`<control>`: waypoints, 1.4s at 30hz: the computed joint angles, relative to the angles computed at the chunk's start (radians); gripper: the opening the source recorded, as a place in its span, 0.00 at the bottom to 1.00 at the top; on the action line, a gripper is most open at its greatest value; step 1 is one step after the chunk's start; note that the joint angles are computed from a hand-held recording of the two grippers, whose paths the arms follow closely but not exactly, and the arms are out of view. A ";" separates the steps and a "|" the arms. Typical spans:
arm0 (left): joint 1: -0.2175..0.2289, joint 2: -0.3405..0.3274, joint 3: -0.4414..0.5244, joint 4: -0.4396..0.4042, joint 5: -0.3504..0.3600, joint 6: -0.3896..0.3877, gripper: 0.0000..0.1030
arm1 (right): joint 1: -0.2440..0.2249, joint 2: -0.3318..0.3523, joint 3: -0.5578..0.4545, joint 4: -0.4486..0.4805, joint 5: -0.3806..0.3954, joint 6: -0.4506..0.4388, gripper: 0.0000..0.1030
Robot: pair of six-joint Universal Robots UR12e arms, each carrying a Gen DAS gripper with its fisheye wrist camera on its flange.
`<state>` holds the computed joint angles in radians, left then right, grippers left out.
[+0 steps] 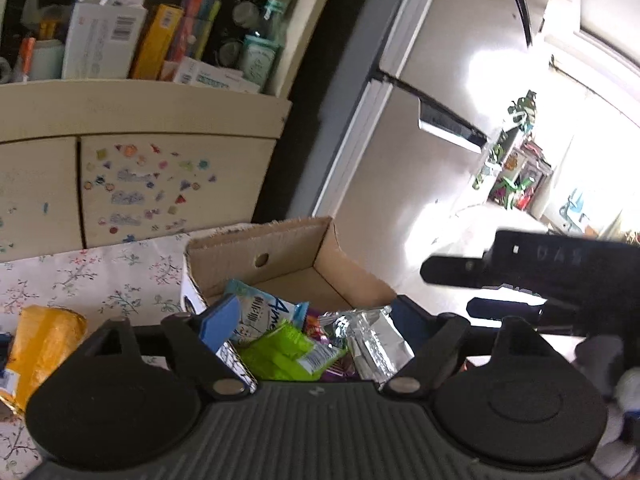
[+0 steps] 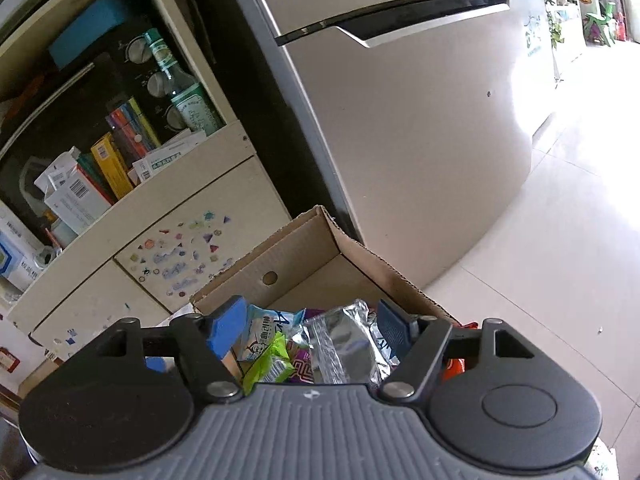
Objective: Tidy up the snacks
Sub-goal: 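Open both grippers to drop the green and silver packets into the box, then move both grippers back to the yellow packet and white Amerie packet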
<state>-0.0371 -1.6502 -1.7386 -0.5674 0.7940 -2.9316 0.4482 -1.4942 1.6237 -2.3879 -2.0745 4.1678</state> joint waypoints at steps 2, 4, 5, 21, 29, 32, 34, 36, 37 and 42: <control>0.008 0.005 0.003 -0.007 0.008 -0.006 0.81 | 0.000 0.000 0.002 -0.009 0.009 -0.008 0.75; 0.013 0.009 0.004 -0.009 0.025 -0.008 0.81 | 0.001 -0.002 0.006 -0.026 0.019 -0.016 0.75; 0.017 0.012 0.002 -0.007 0.033 -0.008 0.81 | 0.001 -0.002 0.007 -0.035 0.025 -0.024 0.75; 0.132 0.090 -0.051 -0.089 0.121 0.009 0.83 | 0.050 0.015 0.012 -0.123 0.160 -0.158 0.77; 0.164 0.100 -0.062 -0.167 0.187 0.097 0.84 | 0.073 0.010 0.031 -0.098 0.256 -0.072 0.78; 0.169 0.100 -0.066 -0.207 0.206 0.169 0.84 | 0.081 0.018 0.026 -0.077 0.283 -0.052 0.78; 0.173 0.104 -0.076 -0.217 0.219 0.220 0.84 | 0.086 0.024 0.021 -0.067 0.294 -0.038 0.79; 0.175 0.106 -0.083 -0.231 0.227 0.271 0.84 | 0.089 0.029 0.020 -0.062 0.304 -0.013 0.80; 0.176 0.106 -0.086 -0.235 0.229 0.294 0.84 | 0.091 0.031 0.019 -0.059 0.310 0.006 0.81; 0.172 0.112 -0.111 -0.226 0.255 0.384 0.84 | 0.096 0.043 0.014 -0.039 0.336 0.082 0.82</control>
<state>0.1352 -1.5381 -1.8500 -0.7932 1.0492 -2.5472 0.5444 -1.4514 1.6374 -2.4270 -1.7387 4.2495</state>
